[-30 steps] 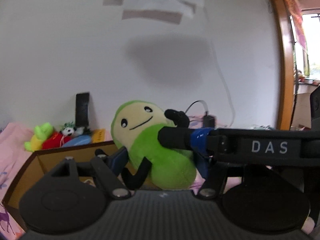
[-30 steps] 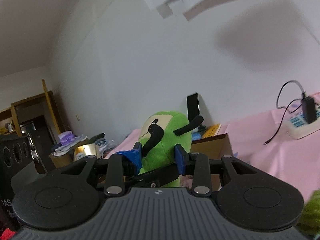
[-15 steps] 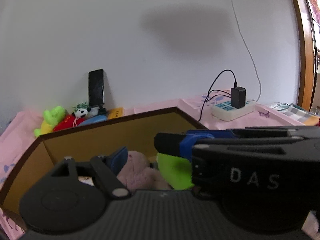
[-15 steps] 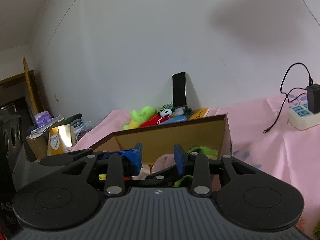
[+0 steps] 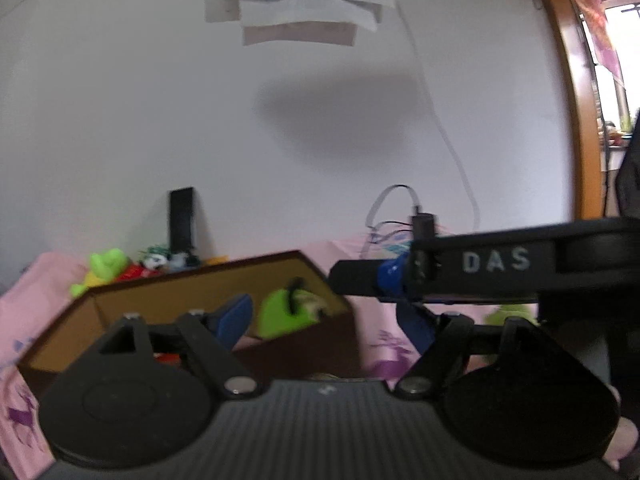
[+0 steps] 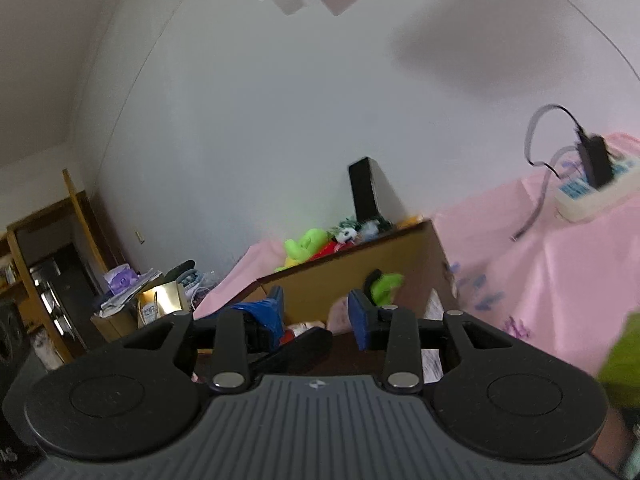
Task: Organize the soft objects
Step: 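Return the right gripper to the bed and grasp the green towel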
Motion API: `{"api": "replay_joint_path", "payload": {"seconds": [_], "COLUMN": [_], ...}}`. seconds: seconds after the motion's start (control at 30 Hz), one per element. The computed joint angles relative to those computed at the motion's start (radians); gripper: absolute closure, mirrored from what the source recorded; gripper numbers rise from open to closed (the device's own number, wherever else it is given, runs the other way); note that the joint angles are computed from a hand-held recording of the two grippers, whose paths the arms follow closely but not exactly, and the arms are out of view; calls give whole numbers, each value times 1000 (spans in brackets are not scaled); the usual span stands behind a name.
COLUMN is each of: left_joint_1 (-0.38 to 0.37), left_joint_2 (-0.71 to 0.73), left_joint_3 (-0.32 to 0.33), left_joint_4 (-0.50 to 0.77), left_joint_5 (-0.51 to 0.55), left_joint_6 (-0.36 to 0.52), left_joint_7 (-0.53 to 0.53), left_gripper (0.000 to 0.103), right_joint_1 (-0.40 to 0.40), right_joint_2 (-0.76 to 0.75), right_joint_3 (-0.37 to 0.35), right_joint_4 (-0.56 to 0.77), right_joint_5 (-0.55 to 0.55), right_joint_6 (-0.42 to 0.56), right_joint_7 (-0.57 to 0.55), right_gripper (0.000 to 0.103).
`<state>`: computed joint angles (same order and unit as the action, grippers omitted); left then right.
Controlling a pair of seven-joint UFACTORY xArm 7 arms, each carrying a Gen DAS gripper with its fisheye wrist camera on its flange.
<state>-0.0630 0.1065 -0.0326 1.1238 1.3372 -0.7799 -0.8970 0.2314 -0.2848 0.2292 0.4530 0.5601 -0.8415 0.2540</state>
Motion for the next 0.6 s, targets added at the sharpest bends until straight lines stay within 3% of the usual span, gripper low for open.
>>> {"api": "replay_joint_path", "payload": {"seconds": [0.1, 0.27, 0.43, 0.6], "left_joint_1": [-12, -45, -75, -105], "left_joint_2": [-34, -71, -74, -84], "left_joint_3": [-11, -31, -46, -61], "left_joint_4": [-64, -108, -115, -129], "left_joint_5": [-9, 35, 55, 48], "left_joint_6": [-3, 61, 101, 152], "left_joint_7": [22, -50, -90, -82], "left_gripper": [24, 24, 24, 24], "right_joint_1": [7, 5, -10, -9], "right_joint_2": [-52, -115, -169, -205], "right_joint_3": [12, 46, 94, 100], "right_joint_4": [-65, -160, -220, -272], "right_joint_5": [50, 154, 299, 368], "right_joint_6": [-5, -34, -22, -17], "right_joint_7": [19, 35, -13, -20], "right_gripper": [84, 84, 84, 84]}}
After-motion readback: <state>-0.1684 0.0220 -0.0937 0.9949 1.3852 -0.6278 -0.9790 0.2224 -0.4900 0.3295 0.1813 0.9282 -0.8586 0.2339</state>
